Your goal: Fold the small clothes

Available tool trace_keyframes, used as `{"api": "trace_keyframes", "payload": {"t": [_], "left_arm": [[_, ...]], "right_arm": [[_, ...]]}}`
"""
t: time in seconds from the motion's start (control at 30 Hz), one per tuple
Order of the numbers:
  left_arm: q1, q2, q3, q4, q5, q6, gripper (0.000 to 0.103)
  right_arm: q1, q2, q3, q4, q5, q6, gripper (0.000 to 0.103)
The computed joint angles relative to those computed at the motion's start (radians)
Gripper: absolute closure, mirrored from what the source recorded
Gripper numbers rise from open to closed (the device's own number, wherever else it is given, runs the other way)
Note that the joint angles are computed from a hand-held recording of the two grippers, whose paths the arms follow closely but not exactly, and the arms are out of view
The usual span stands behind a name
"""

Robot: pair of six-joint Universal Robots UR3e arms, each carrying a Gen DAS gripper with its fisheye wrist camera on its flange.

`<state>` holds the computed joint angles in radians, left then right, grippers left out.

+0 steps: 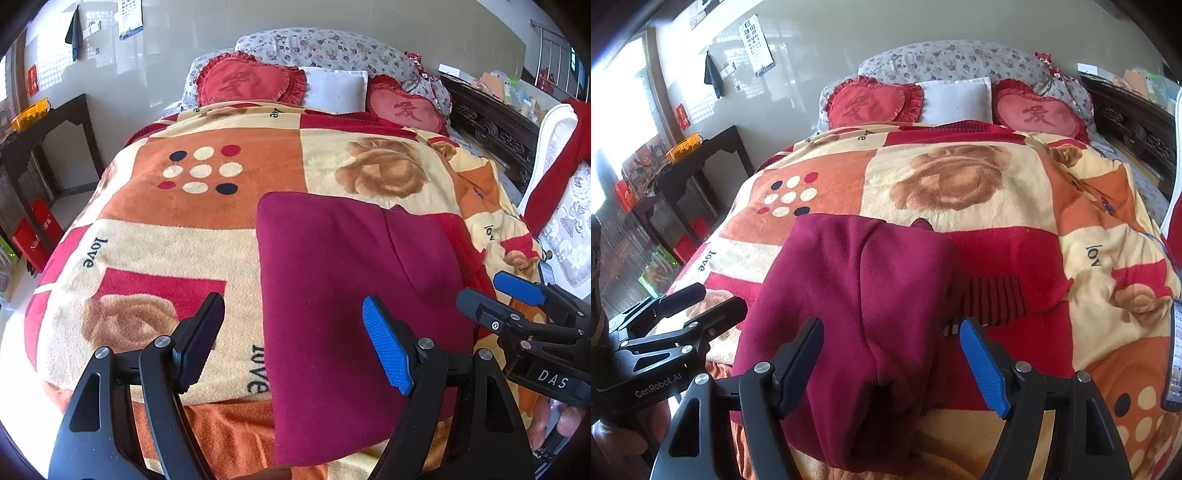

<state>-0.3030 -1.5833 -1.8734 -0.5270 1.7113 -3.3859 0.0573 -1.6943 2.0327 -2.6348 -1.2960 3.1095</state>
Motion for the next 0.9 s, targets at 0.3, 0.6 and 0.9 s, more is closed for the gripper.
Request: {"api": "trace_keyframes", "payload": {"t": [0.3,0.6,0.9], "left_arm": [[0.010,-0.001,-0.003,0.002,-0.003,0.009,0.025],[0.012,-0.006,-0.005,0.008,-0.001,0.002,0.025],[0.018,-0.010,-0.007,0.007,-0.005,0.005,0.025]], "right_arm": [[0.004,0.016,-0.015,0.008,-0.001,-0.003,0.029],[0.017,0.043,-0.035,0.012,-0.010,-0.002,0.029],[0.022,0.053,-0.043,0.018,-0.011,0.005,0.029]]}}
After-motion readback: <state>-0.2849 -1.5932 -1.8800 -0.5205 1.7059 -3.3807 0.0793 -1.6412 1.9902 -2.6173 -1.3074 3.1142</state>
